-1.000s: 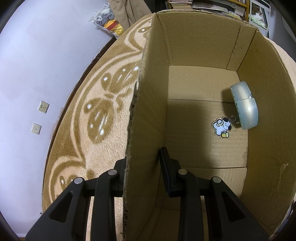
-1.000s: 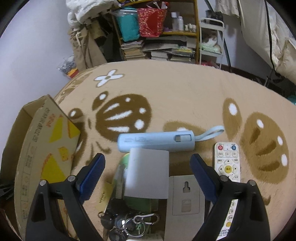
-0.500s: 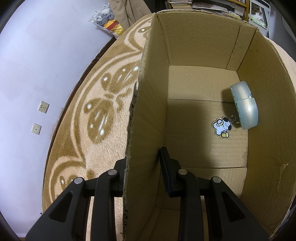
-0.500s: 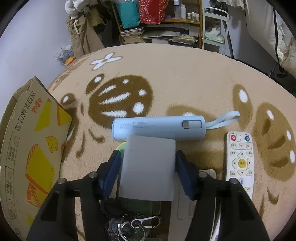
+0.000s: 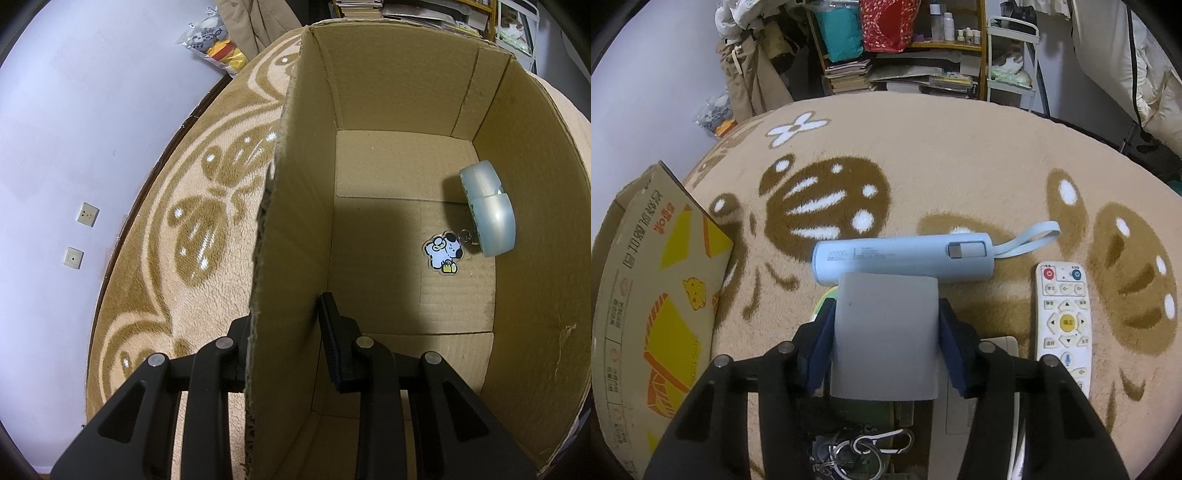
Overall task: Organize rigid objects
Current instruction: 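Carry the white charger over the box and drop it inside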
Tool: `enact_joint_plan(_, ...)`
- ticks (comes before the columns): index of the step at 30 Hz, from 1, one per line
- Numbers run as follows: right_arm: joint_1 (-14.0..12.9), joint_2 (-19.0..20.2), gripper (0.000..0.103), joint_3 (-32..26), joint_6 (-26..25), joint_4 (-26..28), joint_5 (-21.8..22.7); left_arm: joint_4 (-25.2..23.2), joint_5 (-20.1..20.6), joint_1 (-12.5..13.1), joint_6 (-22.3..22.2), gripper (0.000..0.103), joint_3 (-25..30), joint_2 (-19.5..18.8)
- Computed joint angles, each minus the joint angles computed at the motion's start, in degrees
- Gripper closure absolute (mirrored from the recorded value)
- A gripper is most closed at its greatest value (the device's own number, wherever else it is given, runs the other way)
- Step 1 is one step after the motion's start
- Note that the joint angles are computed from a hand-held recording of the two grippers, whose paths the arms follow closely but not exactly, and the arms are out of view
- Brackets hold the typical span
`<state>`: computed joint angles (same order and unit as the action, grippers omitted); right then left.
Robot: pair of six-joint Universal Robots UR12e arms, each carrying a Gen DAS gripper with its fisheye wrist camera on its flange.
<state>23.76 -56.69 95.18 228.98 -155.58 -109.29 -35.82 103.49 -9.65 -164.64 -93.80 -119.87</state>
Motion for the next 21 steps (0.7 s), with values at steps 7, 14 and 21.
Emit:
enact_joint_plan(7, 0.58, -0.24, 0.047, -0.34, -1.18, -1.59, -1.26, -0.05, -0.06, 0.00, -0.03, 0.075, -0.03, 0.04)
enact_joint_plan(14, 1.14, -0.42, 0.047, -1.07, -2.77, -3.22, -2.59, -0.10, -0.05, 0.01, -0.04, 0.075, 0.02, 0.01)
enact_joint_plan(21, 2.06, 0.42, 0.047, -3.44, -6.64, -6.38, -2.85, -0.11, -0.08, 0.02, -0.01, 0.075, 0.03, 0.01)
